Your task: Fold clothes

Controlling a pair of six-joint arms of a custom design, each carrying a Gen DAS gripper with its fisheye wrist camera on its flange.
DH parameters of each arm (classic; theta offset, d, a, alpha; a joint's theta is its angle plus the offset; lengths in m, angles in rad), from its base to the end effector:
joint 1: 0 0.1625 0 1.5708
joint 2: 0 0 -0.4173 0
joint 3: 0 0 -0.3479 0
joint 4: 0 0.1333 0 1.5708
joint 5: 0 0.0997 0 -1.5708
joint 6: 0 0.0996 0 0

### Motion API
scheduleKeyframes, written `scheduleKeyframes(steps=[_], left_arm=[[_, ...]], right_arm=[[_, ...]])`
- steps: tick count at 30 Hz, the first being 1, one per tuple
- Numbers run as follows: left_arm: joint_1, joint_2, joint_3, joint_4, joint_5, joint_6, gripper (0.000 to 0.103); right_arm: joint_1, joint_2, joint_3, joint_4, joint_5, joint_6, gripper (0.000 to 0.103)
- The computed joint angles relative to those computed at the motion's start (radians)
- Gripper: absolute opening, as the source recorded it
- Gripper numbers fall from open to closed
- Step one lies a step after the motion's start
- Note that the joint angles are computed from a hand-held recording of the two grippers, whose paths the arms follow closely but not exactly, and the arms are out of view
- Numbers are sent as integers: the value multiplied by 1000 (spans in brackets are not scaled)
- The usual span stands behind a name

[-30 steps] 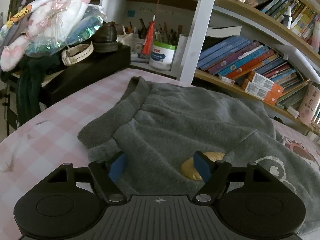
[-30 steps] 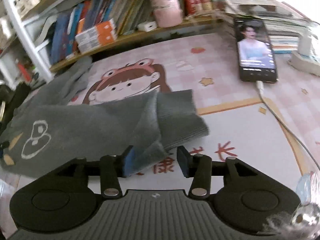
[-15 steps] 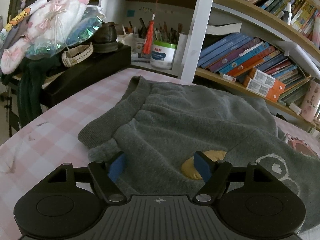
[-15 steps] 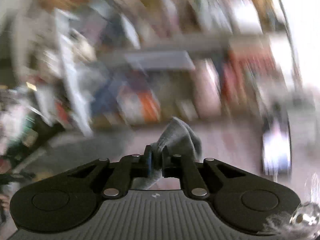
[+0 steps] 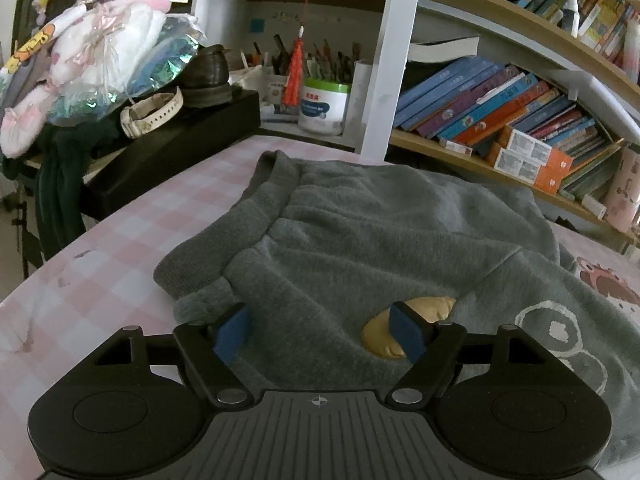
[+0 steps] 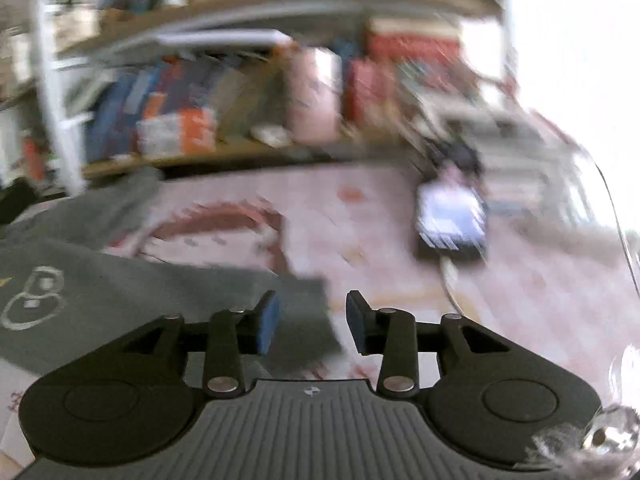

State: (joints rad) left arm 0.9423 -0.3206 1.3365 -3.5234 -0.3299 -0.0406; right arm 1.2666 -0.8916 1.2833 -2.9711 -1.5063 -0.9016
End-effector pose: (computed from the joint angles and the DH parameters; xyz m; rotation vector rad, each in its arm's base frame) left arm -0.2066 -0.6712 0.0595 -0.1048 1.9784 -1.3275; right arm -0.0826 -0.7297 0.3858 0.7414 -2.2638 1.1263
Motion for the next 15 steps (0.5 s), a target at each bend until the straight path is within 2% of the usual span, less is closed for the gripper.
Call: scheduleKeyframes(steps=[3,5,8,13,15], left_arm=[[-2,6,-2,-46,0,33,79],[-11,8,13,-116,5,71,79],[-36,-8,71,-216,32,117,79],[-75,-46,162,-282,152,111,75],[-81,-65,198,-226,179,43,70]], right_arm=[[18,8,-8,102,43,-93,32],[33,37,-34,144,29,-154,30],[47,81,-67,145,-11,-224,30],[29,119,-139,231,-28,-239,32],[20,118,-136,242,-29,-234,32]])
